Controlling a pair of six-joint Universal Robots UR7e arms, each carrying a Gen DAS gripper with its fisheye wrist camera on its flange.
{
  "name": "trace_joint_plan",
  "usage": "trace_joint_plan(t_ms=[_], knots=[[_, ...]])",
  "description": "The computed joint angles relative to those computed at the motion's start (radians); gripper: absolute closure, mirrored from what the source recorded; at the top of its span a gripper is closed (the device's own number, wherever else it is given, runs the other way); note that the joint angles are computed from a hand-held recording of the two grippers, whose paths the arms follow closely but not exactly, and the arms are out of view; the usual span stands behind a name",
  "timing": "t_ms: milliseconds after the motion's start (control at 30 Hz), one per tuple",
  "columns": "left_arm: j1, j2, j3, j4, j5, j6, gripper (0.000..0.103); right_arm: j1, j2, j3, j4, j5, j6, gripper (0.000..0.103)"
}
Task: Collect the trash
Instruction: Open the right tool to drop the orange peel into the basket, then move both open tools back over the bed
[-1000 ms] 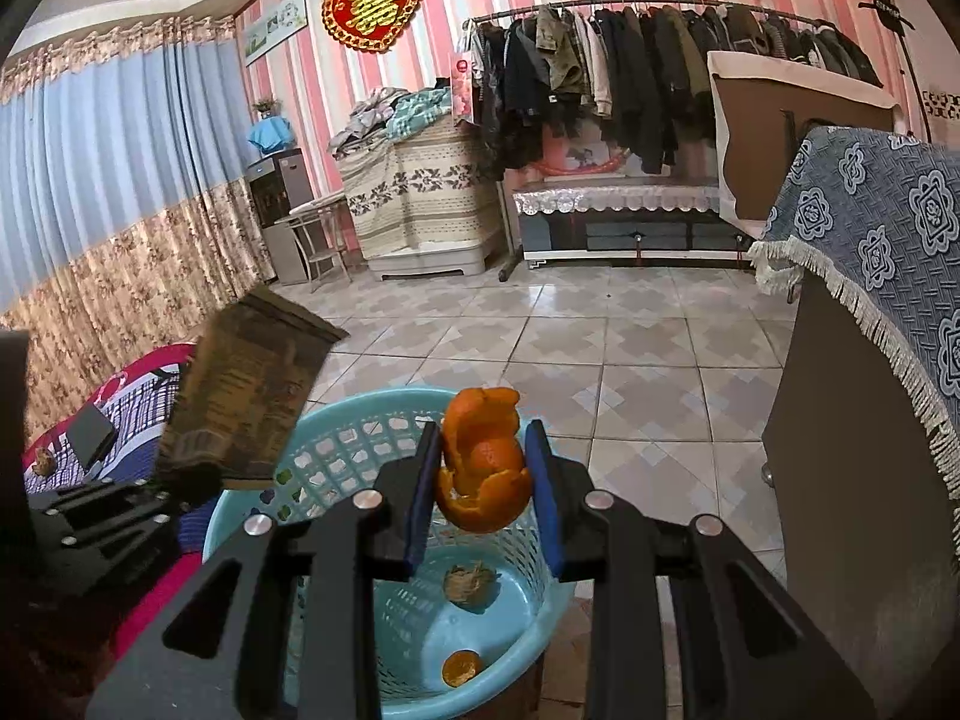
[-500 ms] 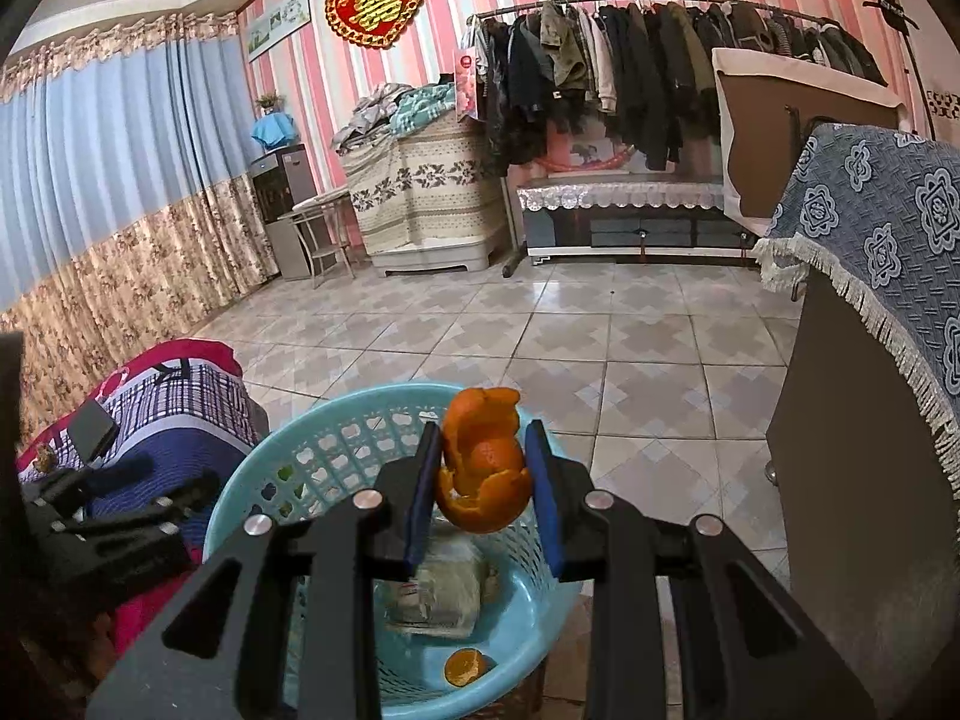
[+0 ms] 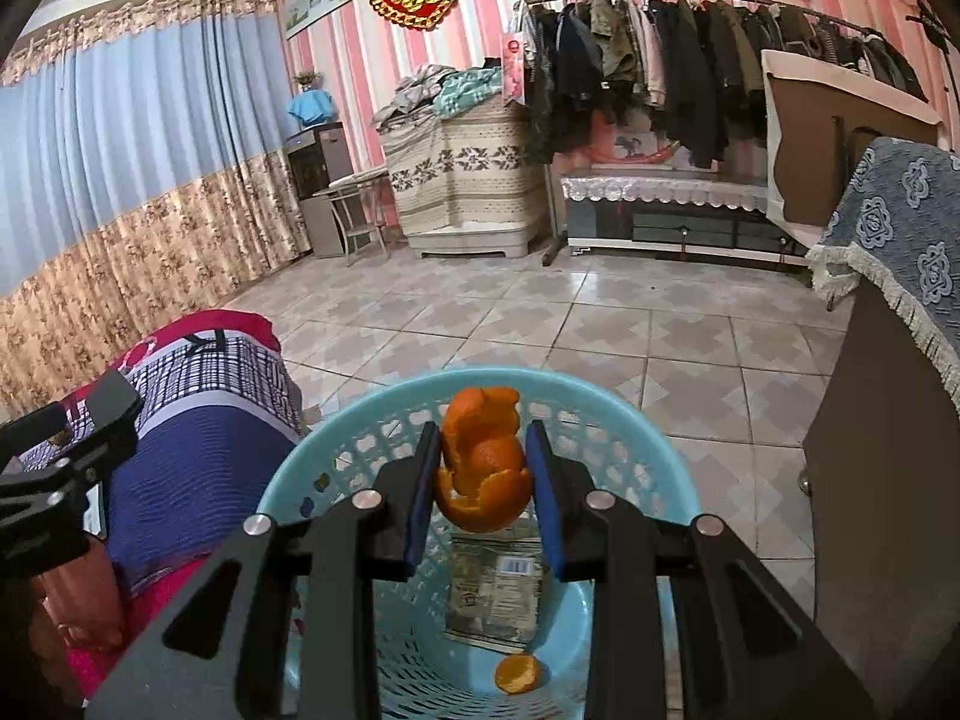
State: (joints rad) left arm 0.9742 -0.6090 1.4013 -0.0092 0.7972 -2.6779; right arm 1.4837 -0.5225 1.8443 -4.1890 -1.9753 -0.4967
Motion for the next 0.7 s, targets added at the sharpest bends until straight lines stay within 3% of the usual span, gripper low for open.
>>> trace_joint_plan(t_ms=[100,233,700], knots=[[0.003,-0.014,0.017,-0.011,0.001,0.001,0.007,0.002,0.006,-0.01,0.015,0.012,-0.017,0.071],[0.007,-0.029,0.028,-0.011,0.006,-0.008,0.007,0.012,0.024,-0.018,-0.021,0.018,-0.049,0.038],[0.01,-0.072,0.078,-0.008,0.009,-0.029,0.007,0.036,0.016,-0.002,-0.099,-0.004,-0.106,0.015]])
